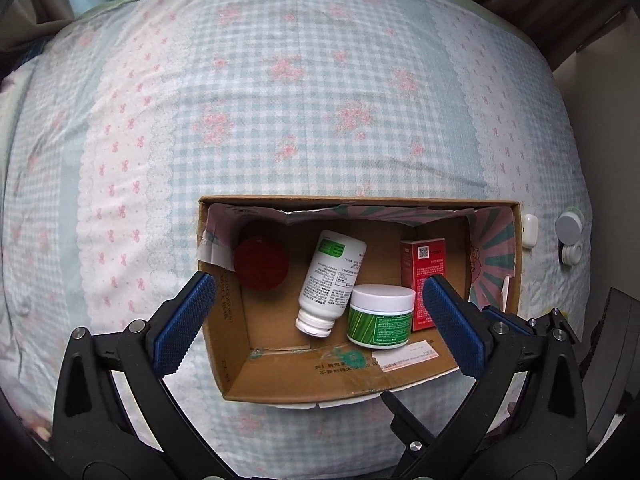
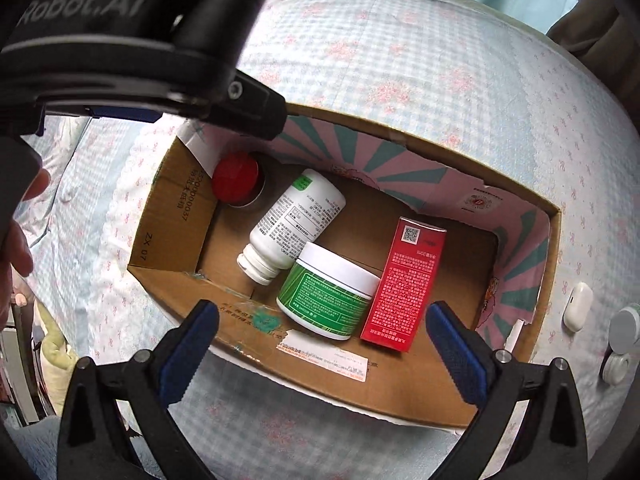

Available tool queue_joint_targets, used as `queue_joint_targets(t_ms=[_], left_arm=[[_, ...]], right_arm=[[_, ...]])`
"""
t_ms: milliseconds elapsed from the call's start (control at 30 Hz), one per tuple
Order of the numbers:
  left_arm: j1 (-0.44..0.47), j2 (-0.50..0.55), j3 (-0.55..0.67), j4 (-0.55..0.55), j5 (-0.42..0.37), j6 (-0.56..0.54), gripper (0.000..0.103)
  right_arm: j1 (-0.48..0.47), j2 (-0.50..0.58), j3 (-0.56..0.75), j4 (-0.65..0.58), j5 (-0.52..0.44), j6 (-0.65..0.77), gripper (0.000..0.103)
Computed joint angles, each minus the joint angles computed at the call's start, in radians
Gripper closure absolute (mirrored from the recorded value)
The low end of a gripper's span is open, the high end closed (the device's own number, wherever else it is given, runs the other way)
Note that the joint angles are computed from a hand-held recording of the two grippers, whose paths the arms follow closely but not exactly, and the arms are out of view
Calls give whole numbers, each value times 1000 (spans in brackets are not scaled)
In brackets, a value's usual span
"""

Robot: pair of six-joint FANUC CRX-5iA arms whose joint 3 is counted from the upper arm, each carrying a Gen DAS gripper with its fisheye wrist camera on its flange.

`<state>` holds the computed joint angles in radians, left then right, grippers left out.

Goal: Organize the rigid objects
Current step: 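Release the red lid with left tool while right tool releases jar into box, then move both tools toward the white-lidded green jar and white cap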

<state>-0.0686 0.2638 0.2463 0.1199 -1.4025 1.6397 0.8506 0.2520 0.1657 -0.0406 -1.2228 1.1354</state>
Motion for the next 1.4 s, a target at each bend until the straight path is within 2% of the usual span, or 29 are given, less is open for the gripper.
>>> queue_joint_targets(t_ms=[367, 600, 800, 1033, 1167, 1267, 1400], left_arm=[[-13, -216, -115, -15, -26, 25, 0], [-71, -306, -154, -32, -56, -4, 0], [-177, -314, -148, -27, -47, -51, 0], [-363, -242, -76, -37, 5, -2, 0], [-479, -142, 28, -73, 8, 42, 0], [-570, -39, 148, -138, -34, 89, 0], [-642, 103, 287, -145, -57, 101, 0]], right_arm=[[86, -155, -52, 80, -70, -104, 0], [180, -328, -191, 168, -86, -346, 0], [263, -500, -315, 274, -196, -628, 0], [365, -721, -467, 355, -373, -919, 0], [385, -842, -555, 370, -451, -1012, 0], [348, -934, -618, 355, -463, -1014, 0], [200, -1014, -671, 303, -435, -912, 0]])
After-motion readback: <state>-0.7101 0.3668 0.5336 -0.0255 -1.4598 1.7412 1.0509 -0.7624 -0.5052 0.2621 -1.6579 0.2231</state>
